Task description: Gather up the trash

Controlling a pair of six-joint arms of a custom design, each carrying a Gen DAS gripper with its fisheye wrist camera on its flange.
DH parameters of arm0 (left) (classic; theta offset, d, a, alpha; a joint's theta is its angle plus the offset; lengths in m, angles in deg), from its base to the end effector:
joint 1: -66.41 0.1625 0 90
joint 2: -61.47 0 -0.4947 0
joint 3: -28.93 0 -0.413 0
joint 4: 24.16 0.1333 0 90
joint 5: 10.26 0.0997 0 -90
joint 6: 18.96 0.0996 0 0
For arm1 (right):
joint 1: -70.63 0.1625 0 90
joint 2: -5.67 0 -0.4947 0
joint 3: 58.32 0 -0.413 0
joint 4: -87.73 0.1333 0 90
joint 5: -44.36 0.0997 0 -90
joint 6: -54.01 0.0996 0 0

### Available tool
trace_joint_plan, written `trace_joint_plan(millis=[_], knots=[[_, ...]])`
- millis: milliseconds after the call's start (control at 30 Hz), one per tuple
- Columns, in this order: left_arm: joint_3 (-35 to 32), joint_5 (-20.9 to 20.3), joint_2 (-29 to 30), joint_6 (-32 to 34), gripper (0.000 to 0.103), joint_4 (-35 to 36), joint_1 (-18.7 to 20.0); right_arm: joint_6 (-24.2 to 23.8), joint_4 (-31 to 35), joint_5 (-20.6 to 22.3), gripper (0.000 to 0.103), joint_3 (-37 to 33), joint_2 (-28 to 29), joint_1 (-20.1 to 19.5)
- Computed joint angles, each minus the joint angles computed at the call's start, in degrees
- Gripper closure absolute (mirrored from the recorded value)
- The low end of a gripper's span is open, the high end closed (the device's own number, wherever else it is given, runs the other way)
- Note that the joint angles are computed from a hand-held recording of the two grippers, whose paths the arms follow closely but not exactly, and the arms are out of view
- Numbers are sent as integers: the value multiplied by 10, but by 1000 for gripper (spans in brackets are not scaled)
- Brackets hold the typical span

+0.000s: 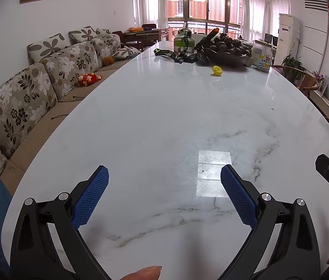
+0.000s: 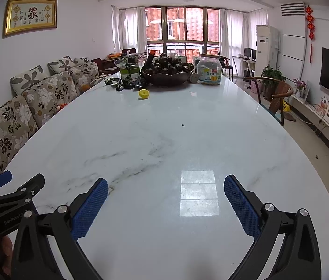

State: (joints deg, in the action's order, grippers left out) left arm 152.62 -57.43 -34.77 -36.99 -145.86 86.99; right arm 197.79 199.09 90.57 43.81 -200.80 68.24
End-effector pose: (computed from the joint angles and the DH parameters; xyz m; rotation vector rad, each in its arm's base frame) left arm -0.3203 -0.3350 0.3984 1.0707 2.3107 -0.7586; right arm 0.4771 -0.2223 0.2344 -0.2722 -1.8178 1.2914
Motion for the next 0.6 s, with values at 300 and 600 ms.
trace_joint_plan(millis=[300,600], knots=[[1,-2,-1,5,9,-5,3,-4,5,3,5,-3,-1,1],[0,-5,-1,2,9,-1,6,-7,12,7,5,-3,-1,1]])
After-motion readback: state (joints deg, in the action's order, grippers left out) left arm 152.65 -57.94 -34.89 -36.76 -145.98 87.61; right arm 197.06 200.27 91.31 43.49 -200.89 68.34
